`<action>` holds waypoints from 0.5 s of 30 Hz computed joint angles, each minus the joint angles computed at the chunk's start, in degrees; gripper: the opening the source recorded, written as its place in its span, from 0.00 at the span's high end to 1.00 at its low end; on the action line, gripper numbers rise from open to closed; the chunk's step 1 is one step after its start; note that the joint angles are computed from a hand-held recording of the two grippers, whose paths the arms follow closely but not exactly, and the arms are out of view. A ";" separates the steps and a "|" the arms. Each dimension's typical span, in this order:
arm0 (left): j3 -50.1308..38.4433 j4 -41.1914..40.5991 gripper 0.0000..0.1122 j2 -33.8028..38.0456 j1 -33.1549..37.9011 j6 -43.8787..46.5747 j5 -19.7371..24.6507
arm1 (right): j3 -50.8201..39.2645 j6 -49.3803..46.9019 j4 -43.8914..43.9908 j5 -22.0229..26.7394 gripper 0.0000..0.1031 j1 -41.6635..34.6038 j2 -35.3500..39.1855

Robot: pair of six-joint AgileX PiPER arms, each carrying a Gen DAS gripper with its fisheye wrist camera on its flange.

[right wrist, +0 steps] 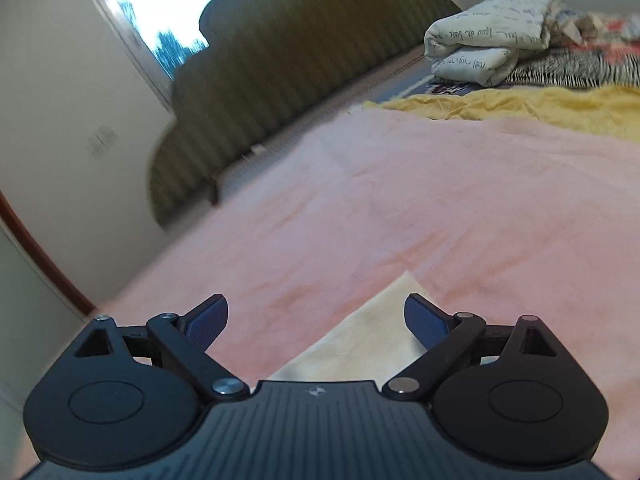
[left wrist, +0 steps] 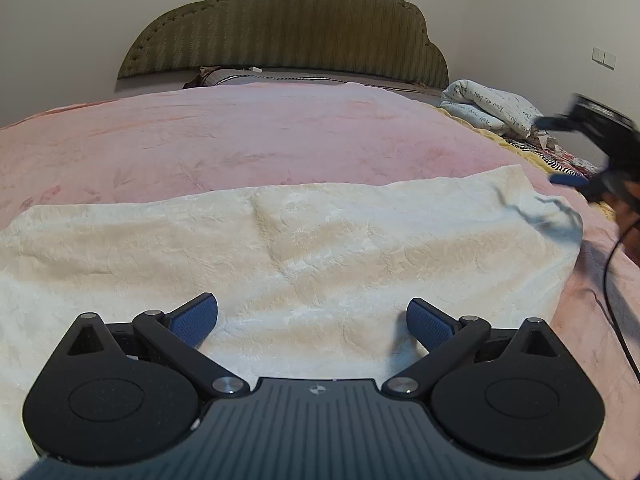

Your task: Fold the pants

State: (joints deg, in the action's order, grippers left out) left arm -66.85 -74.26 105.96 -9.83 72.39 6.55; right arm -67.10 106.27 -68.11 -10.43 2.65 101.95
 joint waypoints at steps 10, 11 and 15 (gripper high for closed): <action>-0.10 2.04 0.09 0.05 -0.26 -1.92 -0.39 | 26.17 1.62 2.20 -37.92 0.06 -14.53 -5.63; -0.14 2.19 0.09 0.10 -0.31 -2.07 -0.45 | 24.24 2.56 0.44 -37.48 0.05 -13.96 -4.68; -0.18 2.20 0.09 0.14 -0.35 -2.12 -0.47 | 16.05 2.88 -0.07 -32.21 0.07 -10.62 -0.25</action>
State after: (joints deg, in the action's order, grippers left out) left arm -67.03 -72.06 106.10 -10.17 70.27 6.08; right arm -51.05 109.15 -68.18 -42.64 -7.97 101.69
